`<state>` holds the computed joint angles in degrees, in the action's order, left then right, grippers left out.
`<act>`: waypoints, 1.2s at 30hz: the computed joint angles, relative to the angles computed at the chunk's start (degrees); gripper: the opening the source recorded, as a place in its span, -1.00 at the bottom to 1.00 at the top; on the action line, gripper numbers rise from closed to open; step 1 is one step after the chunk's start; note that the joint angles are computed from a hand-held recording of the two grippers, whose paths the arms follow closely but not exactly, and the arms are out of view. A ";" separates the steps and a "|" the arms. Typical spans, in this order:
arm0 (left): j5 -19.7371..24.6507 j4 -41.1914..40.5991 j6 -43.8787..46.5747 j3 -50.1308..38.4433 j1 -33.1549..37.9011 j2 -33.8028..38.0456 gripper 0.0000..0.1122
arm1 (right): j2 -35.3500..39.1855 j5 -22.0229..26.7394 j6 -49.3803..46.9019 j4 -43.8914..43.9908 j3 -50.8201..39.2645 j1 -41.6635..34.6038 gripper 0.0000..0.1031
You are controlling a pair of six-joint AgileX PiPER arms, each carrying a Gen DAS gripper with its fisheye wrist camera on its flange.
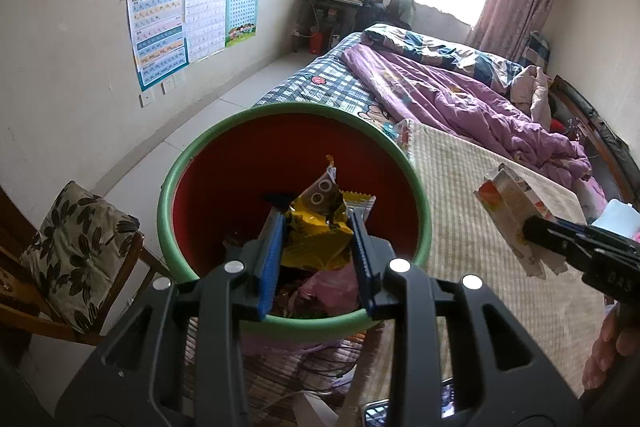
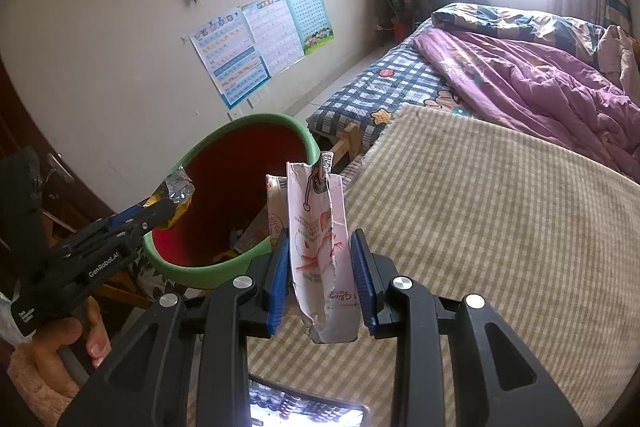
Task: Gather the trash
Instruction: 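Carry the yellow wrapper and white carton over the red bucket with both grippers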
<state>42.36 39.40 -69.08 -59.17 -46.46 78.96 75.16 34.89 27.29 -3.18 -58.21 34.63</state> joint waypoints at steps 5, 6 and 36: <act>-0.07 -0.06 0.11 0.05 0.09 -0.06 -0.45 | 1.14 -0.03 2.08 -1.52 -0.89 1.37 -0.43; -0.03 0.01 0.04 0.00 0.07 -0.02 -0.45 | 1.43 -0.14 2.14 -1.54 -1.06 1.49 -0.43; -4.27 -5.37 8.08 -0.44 5.91 2.39 -0.44 | 10.91 -0.21 0.11 -1.09 -10.07 3.35 -0.43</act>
<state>38.09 34.02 -61.00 -59.62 -40.55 81.35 86.07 34.68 27.40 -4.27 -68.28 37.97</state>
